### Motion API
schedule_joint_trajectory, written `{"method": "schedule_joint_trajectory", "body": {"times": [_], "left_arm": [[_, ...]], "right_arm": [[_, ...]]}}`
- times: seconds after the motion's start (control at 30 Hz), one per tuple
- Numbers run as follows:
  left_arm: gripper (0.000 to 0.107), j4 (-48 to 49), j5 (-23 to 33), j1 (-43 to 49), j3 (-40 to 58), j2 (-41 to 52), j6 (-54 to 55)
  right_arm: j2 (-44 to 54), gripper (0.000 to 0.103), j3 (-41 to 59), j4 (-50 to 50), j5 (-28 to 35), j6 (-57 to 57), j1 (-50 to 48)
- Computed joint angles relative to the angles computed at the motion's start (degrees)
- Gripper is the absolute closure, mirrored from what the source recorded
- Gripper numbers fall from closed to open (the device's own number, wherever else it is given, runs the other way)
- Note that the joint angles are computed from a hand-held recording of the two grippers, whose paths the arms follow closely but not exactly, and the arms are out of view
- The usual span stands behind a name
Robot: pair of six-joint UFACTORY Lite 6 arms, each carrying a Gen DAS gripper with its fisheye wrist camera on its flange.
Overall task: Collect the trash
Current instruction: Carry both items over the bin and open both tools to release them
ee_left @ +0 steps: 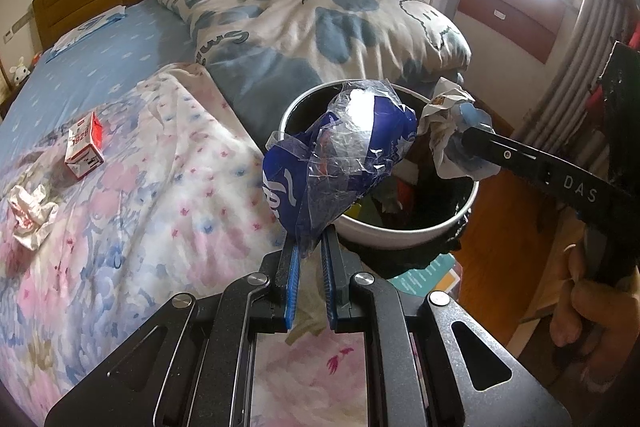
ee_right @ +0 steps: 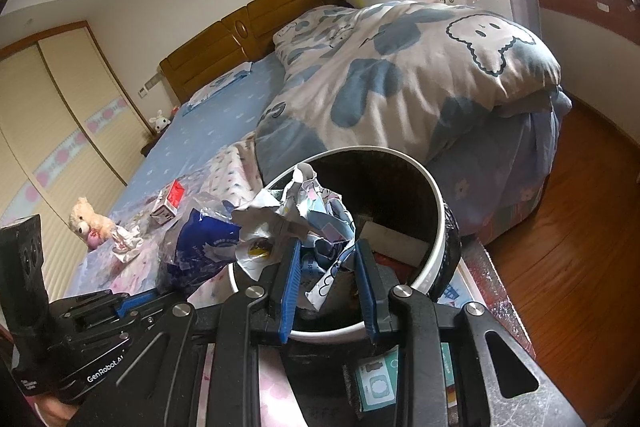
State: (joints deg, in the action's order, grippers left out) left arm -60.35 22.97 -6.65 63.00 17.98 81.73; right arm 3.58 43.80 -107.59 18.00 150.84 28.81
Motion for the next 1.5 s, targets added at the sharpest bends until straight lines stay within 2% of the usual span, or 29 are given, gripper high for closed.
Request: {"method": "schedule_joint_trajectory", "body": {"times": [1.03,1.5], "left_arm": [[0.097,12.69,-3.13,-6.68,9.28,7.43,-15.57],[0.097,13.41,-3.38,-7.14,10.52,8.31,-16.42]], "right_arm": [[4.13,0.076,3.73,-4.55,-5.11,-0.53,-7.06],[4.86,0.076,4.32,-4.15,-5.25,-1.35,-7.37]]}}
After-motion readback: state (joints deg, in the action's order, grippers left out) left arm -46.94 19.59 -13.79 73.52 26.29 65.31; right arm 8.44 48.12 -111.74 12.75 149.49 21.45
